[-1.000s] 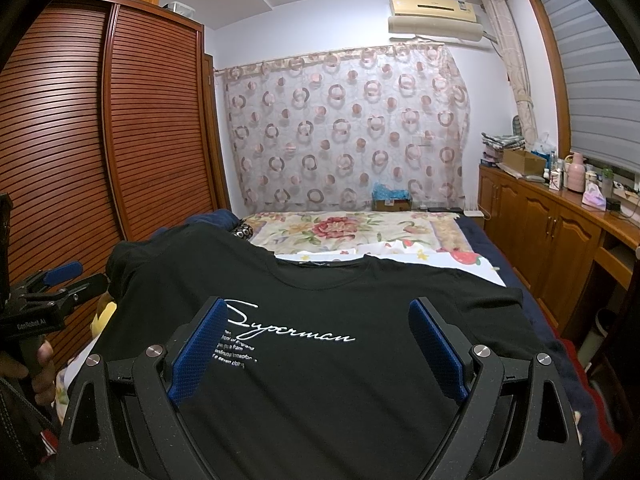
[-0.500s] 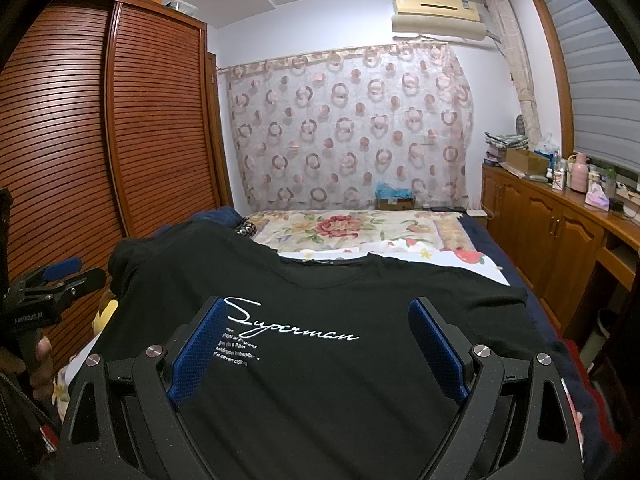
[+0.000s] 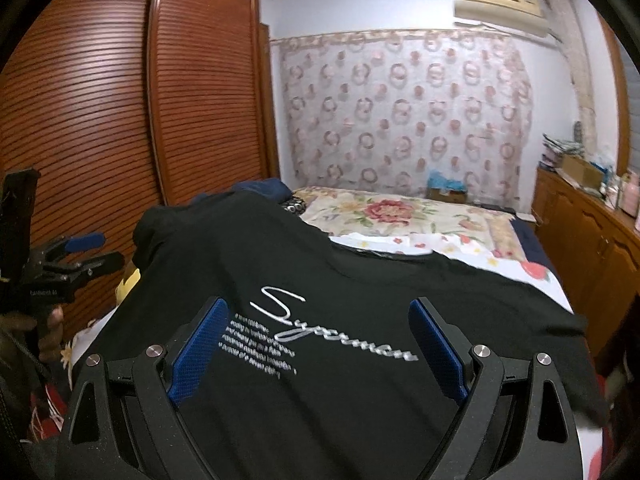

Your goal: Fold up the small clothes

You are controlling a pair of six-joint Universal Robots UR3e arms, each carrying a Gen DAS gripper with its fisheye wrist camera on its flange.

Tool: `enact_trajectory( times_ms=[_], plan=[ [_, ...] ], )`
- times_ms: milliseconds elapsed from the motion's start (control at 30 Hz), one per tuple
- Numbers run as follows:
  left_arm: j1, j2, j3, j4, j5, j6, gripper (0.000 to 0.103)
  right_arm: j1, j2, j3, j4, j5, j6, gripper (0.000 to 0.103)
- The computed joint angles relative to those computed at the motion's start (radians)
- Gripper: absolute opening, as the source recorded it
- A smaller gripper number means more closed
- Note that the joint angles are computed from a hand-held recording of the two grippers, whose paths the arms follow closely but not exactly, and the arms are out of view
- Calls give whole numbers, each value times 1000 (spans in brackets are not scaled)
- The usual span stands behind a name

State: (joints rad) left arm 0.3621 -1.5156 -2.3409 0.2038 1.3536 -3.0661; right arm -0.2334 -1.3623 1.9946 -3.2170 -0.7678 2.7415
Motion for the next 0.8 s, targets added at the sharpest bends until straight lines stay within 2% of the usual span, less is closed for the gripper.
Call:
enact_trajectory(
  times_ms=[133,333,600,800],
  plan=[
    [77,-21,25,-29,-53,24,103,21,96,-162,122,4,-29,92],
    [204,-35,82,-121,-156,61,90,74,236,-414,285,-34,-72,92],
    [261,-146,229,-217,-162,98,62,132,387,-726,473,-79,-88,92],
    [322,-204,319,-291,-196,138,59,185,536,-1019,630,-122,-75,92]
  ],
)
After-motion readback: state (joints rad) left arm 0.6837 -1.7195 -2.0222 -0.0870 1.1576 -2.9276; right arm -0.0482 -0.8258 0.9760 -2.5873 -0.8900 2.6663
